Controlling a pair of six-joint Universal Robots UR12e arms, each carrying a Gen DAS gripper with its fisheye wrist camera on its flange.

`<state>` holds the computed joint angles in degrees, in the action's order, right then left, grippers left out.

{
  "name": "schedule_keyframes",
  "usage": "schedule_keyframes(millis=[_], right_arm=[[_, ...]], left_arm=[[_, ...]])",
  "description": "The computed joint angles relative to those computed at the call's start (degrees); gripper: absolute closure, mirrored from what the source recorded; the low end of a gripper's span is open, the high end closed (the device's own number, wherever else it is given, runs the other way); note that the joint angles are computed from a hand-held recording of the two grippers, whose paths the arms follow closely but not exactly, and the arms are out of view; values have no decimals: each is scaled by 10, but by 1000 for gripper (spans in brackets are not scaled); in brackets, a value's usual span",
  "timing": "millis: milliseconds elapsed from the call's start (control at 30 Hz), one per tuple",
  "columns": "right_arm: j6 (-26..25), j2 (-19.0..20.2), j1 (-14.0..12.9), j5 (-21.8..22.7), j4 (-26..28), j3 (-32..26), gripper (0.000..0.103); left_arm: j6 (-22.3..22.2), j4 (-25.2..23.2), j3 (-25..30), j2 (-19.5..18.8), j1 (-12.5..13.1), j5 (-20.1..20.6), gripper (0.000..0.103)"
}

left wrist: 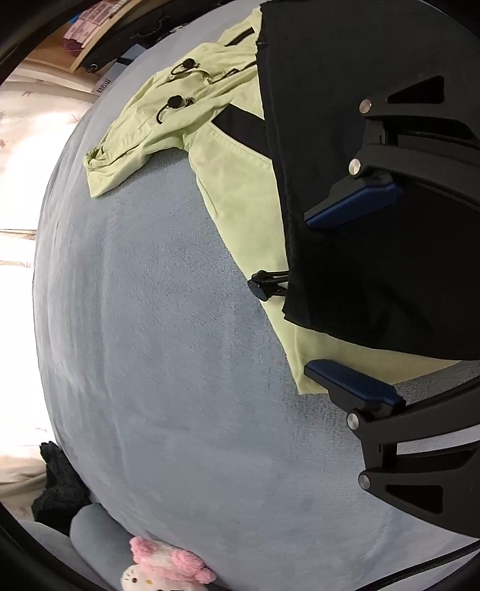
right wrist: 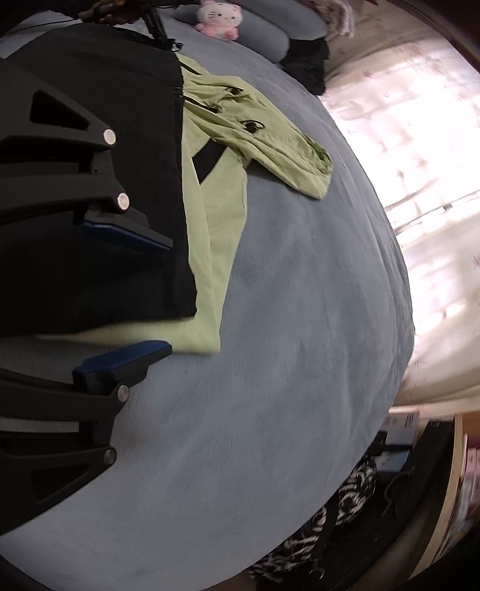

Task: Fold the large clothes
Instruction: 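Lay the hem down near the hood with both tools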

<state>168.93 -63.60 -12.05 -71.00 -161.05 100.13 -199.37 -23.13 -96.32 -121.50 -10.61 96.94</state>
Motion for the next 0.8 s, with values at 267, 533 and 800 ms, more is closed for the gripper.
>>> schedule_keyframes(millis=[267,533,800], right_arm=[[-16,8,17,-41,-19,3,76],[-6,-35,15,-39,-174,68,91],[25,-53,21,-31,-316,74,91]], left_arm=[[0,31,-12,0,-1,3,61],[2,86,-28,18,-43,124,95],[-47,167,-50,58,-53,189,95]])
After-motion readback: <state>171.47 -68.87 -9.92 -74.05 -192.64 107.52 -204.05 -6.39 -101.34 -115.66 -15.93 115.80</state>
